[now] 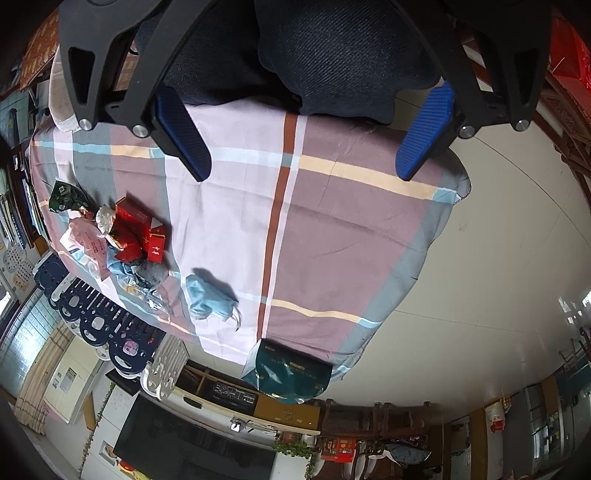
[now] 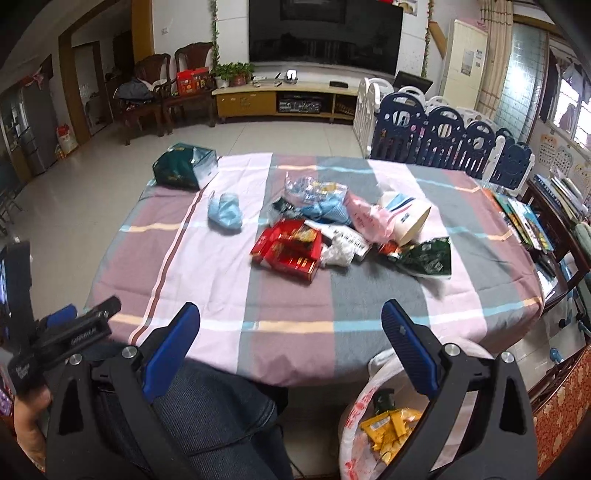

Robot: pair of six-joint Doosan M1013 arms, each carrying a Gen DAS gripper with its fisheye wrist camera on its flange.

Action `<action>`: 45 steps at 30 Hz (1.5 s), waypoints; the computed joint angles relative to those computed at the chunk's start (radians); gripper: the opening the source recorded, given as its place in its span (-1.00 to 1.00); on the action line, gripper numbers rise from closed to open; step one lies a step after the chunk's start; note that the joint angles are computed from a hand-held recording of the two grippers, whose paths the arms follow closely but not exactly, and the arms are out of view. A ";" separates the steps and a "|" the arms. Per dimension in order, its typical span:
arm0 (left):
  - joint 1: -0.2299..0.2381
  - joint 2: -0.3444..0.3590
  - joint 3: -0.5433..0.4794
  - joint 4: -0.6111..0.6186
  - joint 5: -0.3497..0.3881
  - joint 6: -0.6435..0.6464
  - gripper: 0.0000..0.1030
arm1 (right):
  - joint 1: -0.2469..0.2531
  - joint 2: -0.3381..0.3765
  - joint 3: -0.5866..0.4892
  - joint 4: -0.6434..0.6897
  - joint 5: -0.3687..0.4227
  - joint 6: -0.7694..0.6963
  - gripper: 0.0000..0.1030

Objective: Collect trash
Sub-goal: 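Move both tools back over the table toward the remaining wrappers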

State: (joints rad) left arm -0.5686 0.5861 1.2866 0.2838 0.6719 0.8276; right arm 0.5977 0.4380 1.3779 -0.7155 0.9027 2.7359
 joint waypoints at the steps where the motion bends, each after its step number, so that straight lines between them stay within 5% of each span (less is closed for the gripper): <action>1: -0.001 0.000 0.001 0.005 -0.003 -0.001 0.93 | -0.003 0.003 -0.001 -0.011 0.002 0.008 0.88; 10: -0.008 -0.004 0.019 0.061 -0.046 -0.032 0.93 | -0.045 0.027 0.007 0.029 -0.032 0.042 0.88; 24: 0.012 0.000 0.026 -0.034 -0.076 -0.028 0.93 | -0.102 0.069 0.016 0.028 -0.063 0.061 0.87; 27: 0.020 0.005 0.021 -0.094 -0.073 0.003 0.93 | -0.127 0.079 0.014 0.082 -0.089 0.040 0.71; 30: 0.026 0.006 0.023 -0.123 -0.078 0.000 0.93 | -0.145 0.098 -0.006 0.130 -0.118 -0.017 0.54; 40: 0.029 0.016 0.010 -0.151 -0.054 0.012 0.93 | -0.155 0.252 -0.204 0.165 -0.073 -0.347 0.53; 41: 0.031 0.017 0.008 -0.162 -0.050 0.014 0.93 | -0.154 0.256 -0.205 0.157 -0.079 -0.355 0.45; 43: 0.033 0.024 -0.001 -0.185 -0.033 0.021 0.93 | -0.161 0.258 -0.203 0.198 -0.108 -0.408 -0.40; 45: 0.037 0.033 -0.018 -0.223 -0.010 0.052 0.93 | -0.173 0.249 -0.186 0.272 -0.141 -0.450 -0.81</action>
